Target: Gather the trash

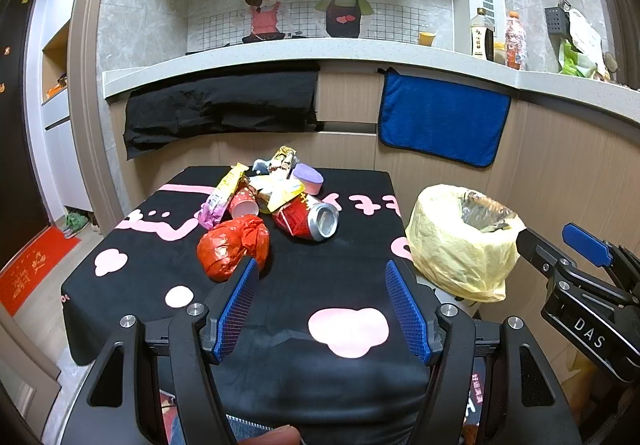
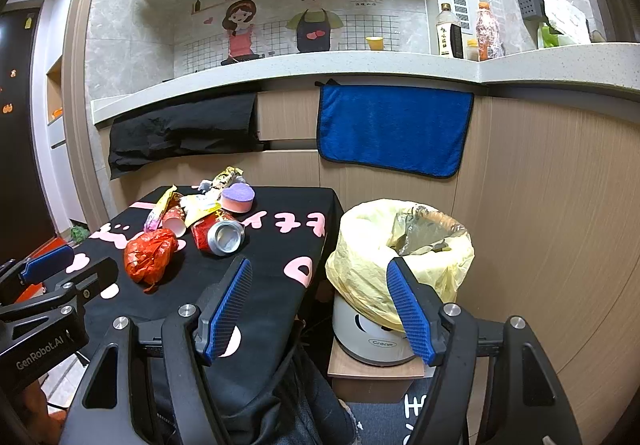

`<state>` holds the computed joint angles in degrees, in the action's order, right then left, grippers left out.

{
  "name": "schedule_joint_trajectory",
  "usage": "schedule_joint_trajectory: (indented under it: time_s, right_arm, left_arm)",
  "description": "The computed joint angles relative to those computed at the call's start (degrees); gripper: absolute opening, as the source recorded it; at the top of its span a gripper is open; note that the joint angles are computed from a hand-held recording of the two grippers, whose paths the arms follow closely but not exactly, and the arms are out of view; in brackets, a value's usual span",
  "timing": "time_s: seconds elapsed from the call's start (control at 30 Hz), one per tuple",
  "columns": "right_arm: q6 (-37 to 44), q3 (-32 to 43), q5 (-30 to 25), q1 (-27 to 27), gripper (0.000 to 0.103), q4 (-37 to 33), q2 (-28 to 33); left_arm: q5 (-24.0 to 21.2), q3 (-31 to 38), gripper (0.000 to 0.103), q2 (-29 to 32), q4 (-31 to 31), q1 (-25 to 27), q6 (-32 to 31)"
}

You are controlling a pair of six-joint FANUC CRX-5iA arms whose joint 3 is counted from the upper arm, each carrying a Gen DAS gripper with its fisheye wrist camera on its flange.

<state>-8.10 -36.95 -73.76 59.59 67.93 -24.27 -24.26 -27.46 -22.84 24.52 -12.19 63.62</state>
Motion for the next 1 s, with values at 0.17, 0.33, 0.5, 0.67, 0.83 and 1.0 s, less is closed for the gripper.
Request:
schedule_joint_trajectory:
  time_s: [0.17,0.33,0.5,0.67,0.83,1.0]
  right_arm:
    - [-0.1,0.0,-0.1,0.1,0.068,0.0,0.1]
    - [-0.3,-0.2,0.2,-0.2,0.068,-0.1,0.0]
    - [-0.3,-0.2,0.3,-0.2,0.068,0.0,0.0]
    - [-0.2,0.0,0.2,-0.2,0.068,-0.1,0.0]
    - [-0.2,0.0,0.1,-0.1,0.068,-0.1,0.1]
    - [-0.2,-0.1,0.1,-0.2,0.068,0.0,0.0]
  left_arm:
    - [0.0,-0.1,0.067,0.1,0.3,0.1,-0.3]
    - [0.1,-0.1,0.067,0.1,0.5,0.1,-0.5]
    - [0.5,-0.4,0.067,0.3,2.0,0.6,-1.9]
    - [0.6,-0.4,0.067,0.3,2.3,0.6,-2.3]
    - [0.5,-0.4,0.067,0.2,2.3,0.7,-2.3]
    - [0.6,-0.4,0.067,0.2,2.4,0.7,-2.3]
